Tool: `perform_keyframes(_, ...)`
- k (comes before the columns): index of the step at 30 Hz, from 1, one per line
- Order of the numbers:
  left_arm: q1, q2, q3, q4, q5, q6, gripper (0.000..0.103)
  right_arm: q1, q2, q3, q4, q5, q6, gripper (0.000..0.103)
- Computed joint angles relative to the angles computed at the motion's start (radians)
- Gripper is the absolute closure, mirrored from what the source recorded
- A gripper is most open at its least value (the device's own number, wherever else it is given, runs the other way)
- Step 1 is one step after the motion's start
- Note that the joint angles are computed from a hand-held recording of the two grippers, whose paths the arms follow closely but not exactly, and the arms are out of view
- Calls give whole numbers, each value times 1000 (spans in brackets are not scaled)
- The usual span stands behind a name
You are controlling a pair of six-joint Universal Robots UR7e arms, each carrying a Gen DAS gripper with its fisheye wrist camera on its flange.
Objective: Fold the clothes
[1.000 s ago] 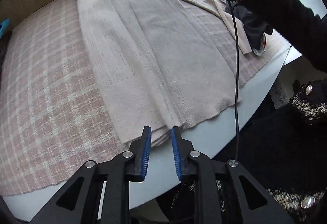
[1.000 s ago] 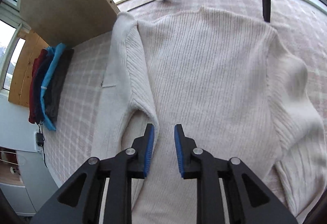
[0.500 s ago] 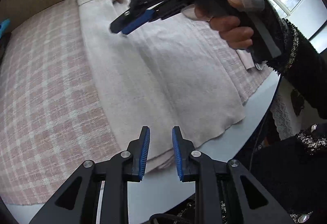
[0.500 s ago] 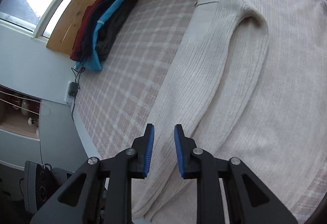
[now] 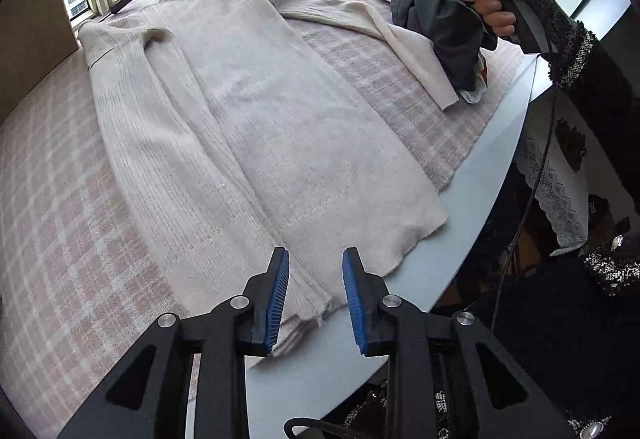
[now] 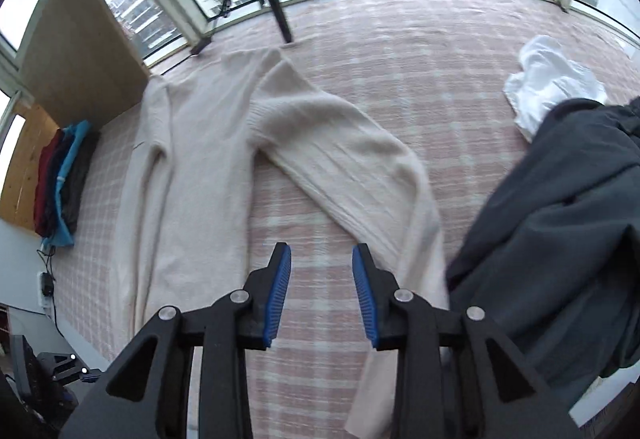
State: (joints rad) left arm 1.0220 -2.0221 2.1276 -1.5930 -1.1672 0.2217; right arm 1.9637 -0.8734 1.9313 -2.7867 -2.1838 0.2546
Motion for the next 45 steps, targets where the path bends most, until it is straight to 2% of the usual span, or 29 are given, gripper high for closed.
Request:
perform_keyframes(3,-19,48,21,-45,-17,13,77,-33,-86,77,32,-20,20,71)
perform_keyframes(6,-44,143,45,-153,-93,30,76,-65,-150,131,-19,68,3,71)
perform_keyframes(8,-70,223,64,-248,-142,40,69,-74,-182,139,-31,97,-8,71)
perform_keyframes(10,-105,322,84,-362,-165,44,67,-68,-194,127,-24,104,-18,71)
perform_keyframes(13,-128,486,82,-509,-186,3,67,-62,-213,109,-18,106,-63,71)
perform_keyframes(15,-122,581,58,-544,-198,-55,67,-55,-221,97,-12,99,-90,71)
perform_keyframes(19,-136,668,58,-590,-163,-98,68,-50,-238,86,-3,107,-137,71)
perform_keyframes(21,-148,673,76,-637,-162,-88,70,-53,-241,79,-2,110,-159,71)
perform_keyframes(22,-155,678,85,-655,-152,-90,75,-58,-242,74,-1,116,-169,69)
perform_keyframes(23,-161,679,98,-686,-147,-84,100,-65,-236,65,-3,121,-176,67)
perform_keyframes(27,-153,651,84,-657,-237,-114,100,-101,-194,0,22,163,-207,66)
perform_keyframes(29,-168,582,81,-626,-271,-116,100,-116,-142,-68,59,175,-230,66)
perform_keyframes(32,-190,453,71,-558,-320,-114,100,-123,-15,-212,122,136,-279,66)
perform_keyframes(36,-233,366,71,-502,-279,-120,100,-140,168,-424,236,145,-310,66)
perform_keyframes(38,-232,363,74,-500,-258,-135,100,-144,247,-522,289,146,-302,66)
perform_keyframes(41,-218,374,73,-503,-248,-144,100,-149,319,-614,302,167,-287,66)
perform_keyframes(45,-201,346,79,-501,-256,-126,100,-150,403,-749,472,107,-251,66)
